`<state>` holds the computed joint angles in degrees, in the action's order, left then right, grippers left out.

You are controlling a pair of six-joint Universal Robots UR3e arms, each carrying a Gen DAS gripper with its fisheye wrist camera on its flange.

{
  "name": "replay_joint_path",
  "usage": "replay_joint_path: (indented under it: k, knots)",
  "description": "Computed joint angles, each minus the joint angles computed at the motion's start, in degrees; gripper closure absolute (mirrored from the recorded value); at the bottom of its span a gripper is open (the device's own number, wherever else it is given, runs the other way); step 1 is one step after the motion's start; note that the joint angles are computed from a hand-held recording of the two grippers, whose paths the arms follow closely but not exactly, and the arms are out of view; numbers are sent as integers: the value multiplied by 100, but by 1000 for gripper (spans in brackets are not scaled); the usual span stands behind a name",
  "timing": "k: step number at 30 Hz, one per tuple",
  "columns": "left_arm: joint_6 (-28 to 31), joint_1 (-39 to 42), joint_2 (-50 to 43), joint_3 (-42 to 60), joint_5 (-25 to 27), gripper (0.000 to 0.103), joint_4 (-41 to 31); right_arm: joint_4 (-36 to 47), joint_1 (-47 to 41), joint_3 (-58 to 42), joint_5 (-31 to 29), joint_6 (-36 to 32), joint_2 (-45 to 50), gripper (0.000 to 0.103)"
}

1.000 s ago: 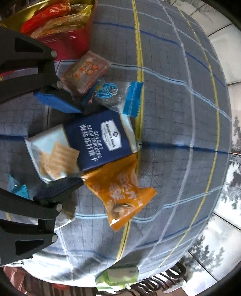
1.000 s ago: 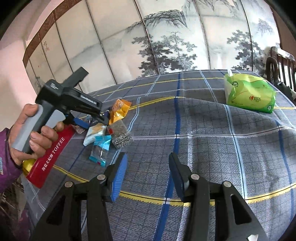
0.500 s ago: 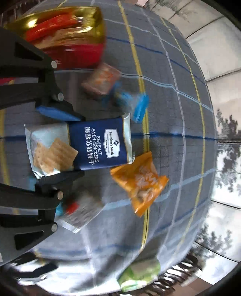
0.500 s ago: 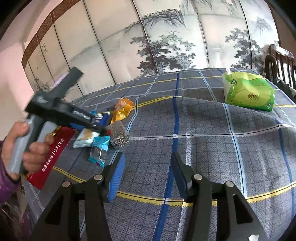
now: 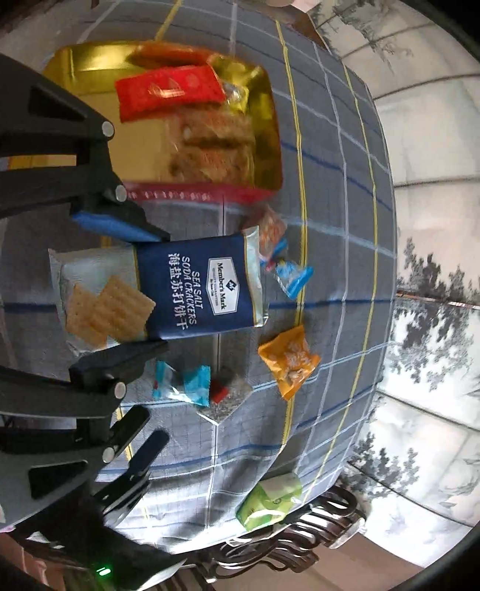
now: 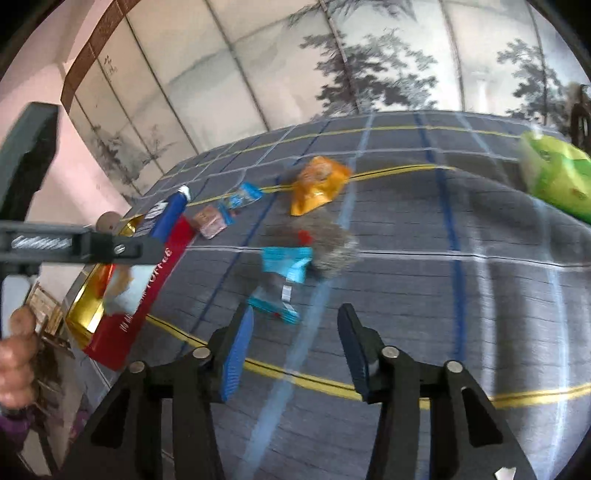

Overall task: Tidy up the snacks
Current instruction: 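Carry the cracker pack toward the tray with left while right grasps a blue cookie packet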

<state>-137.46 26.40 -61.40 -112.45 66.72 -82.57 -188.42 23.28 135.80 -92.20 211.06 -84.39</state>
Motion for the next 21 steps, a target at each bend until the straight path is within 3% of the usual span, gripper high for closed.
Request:
replay_joint_path:
  k: [12,17,21]
  knots:
    - [1932,2245,642,552,-609,52,-1769,1208,250,-1559,-503,353,1055,67]
    - [2500,3063,518,848,-714,52,-2141,1260,351,-1713,-726,253,1200,80]
    - [2888,3612,411,928,-722,52,-2130,872,600,-1409,-1048,189,997,81]
